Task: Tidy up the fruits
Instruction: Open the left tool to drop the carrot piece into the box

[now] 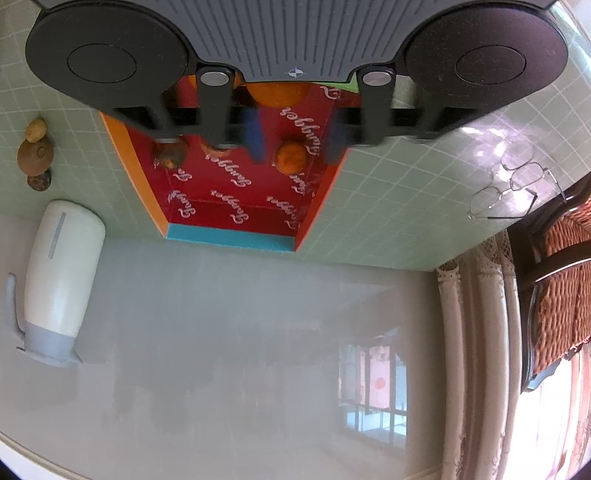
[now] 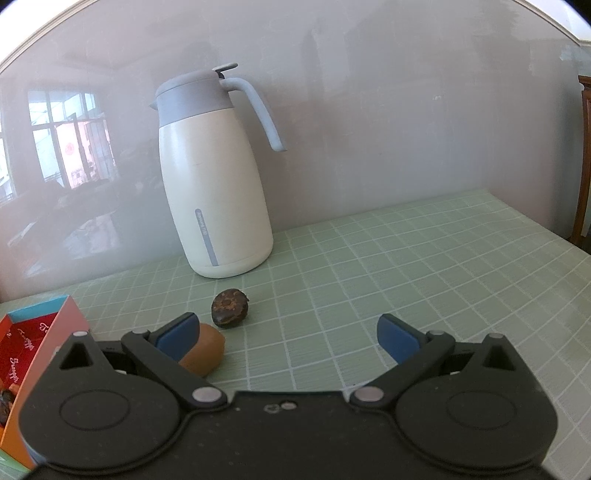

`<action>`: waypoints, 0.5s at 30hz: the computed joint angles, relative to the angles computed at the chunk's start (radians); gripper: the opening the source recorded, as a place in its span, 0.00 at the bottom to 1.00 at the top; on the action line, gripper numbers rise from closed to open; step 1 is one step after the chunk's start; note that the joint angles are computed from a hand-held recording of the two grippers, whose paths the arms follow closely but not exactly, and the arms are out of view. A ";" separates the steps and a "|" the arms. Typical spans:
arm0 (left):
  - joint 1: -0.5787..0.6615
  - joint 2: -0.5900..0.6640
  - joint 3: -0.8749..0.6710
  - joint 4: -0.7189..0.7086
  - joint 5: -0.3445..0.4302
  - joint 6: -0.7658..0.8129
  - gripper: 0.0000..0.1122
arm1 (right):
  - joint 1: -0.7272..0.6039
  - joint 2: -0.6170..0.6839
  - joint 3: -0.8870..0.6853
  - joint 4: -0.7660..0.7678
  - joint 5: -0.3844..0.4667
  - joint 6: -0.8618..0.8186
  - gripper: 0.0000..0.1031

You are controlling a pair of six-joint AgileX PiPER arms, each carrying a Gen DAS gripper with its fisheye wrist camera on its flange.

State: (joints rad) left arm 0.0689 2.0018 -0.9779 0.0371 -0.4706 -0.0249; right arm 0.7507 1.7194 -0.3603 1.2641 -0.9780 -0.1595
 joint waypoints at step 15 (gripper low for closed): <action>0.018 -0.018 0.049 -0.052 -0.103 0.032 0.83 | 0.008 0.016 0.023 -0.040 -0.032 0.025 1.00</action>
State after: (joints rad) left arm 0.0868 1.9841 -0.9289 -0.0150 -0.5734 0.0070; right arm 0.7585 1.7357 -0.3370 1.2237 -1.0104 -0.1343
